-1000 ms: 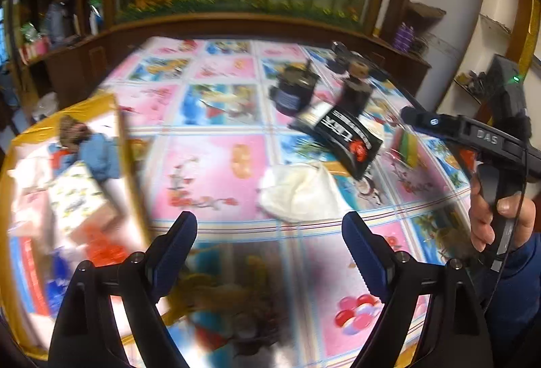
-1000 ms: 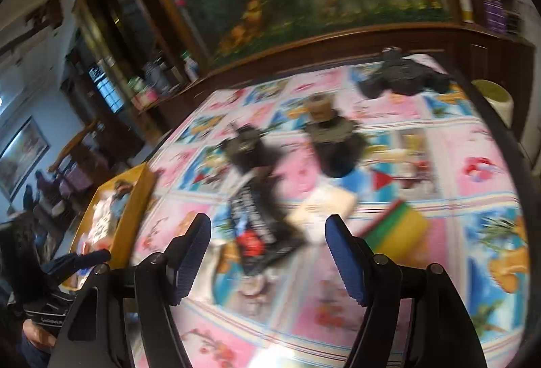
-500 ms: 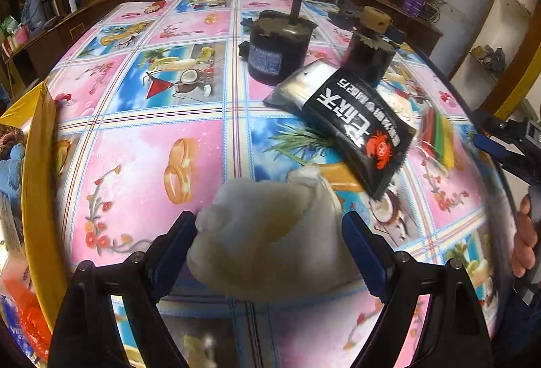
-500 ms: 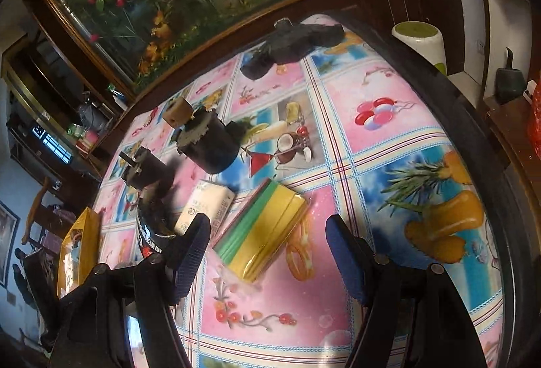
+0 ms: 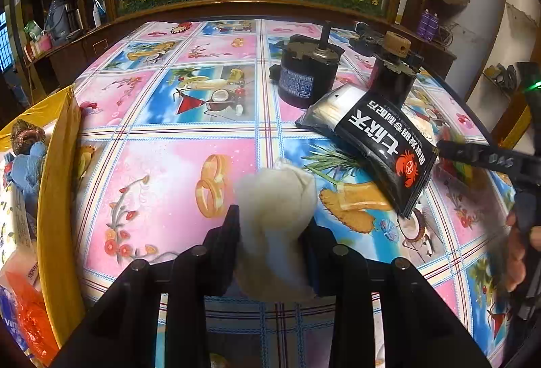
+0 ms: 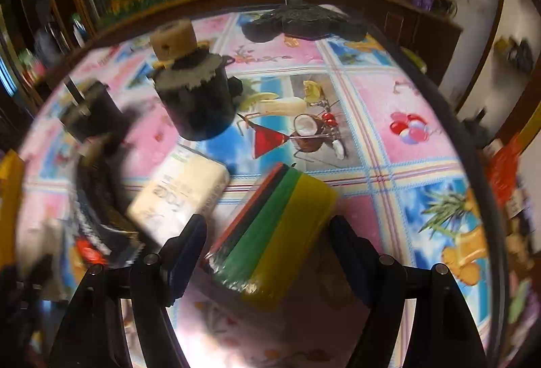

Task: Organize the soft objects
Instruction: 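Grasp the green-and-yellow sponge pack with the right tool while the left tool grasps the white cloth, then carry the sponge pack with the right tool while the left tool carries the white cloth to the tray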

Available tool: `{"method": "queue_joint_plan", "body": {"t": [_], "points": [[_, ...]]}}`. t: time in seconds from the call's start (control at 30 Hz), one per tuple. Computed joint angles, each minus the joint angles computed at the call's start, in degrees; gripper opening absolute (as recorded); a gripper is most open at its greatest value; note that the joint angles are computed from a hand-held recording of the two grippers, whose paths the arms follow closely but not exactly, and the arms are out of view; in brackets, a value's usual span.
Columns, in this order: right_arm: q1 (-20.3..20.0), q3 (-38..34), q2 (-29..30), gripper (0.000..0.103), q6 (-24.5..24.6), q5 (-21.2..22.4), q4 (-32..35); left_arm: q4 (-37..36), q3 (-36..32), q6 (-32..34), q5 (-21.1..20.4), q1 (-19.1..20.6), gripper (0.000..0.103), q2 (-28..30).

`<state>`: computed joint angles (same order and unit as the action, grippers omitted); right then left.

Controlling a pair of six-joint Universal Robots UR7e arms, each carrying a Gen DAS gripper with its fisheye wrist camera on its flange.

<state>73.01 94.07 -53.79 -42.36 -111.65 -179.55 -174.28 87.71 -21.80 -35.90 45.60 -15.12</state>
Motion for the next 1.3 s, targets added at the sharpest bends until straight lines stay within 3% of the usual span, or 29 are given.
{"method": "queue_joint_plan", "body": {"t": [0.07, 0.13, 0.23, 0.43, 0.77, 1.3], "points": [[-0.01, 0.65, 0.18, 0.074, -1.82, -0.45, -2.01, -0.25, 0.06, 0.36, 0.06, -0.07, 0.032, 0.02], [-0.29, 1.49, -0.51, 0.052, -2.56, -0.17, -2.98, -0.65, 0.01, 0.86, 0.05, -0.12, 0.032, 0.15], [-0.63, 3.15, -1.05, 0.044, -4.74, -0.19, -6.7, -1.66, 0.26, 1.46, 0.1, -0.26, 0.032, 0.23], [-0.27, 6.91, -1.13, 0.042, -11.15, 0.78, -15.71, -3.69, 0.47, 2.76, 1.17, -0.69, 0.032, 0.56], [0.21, 11.41, -2.23, 0.043, -15.96, 6.38, -26.98, -4.97, 0.71, 3.2, 2.18, -1.03, 0.032, 0.79], [0.41, 14.55, -3.2, 0.043, -18.38, 9.79, -30.02, -6.47, 0.88, 3.72, 3.57, -1.44, 0.031, 1.06]]}}
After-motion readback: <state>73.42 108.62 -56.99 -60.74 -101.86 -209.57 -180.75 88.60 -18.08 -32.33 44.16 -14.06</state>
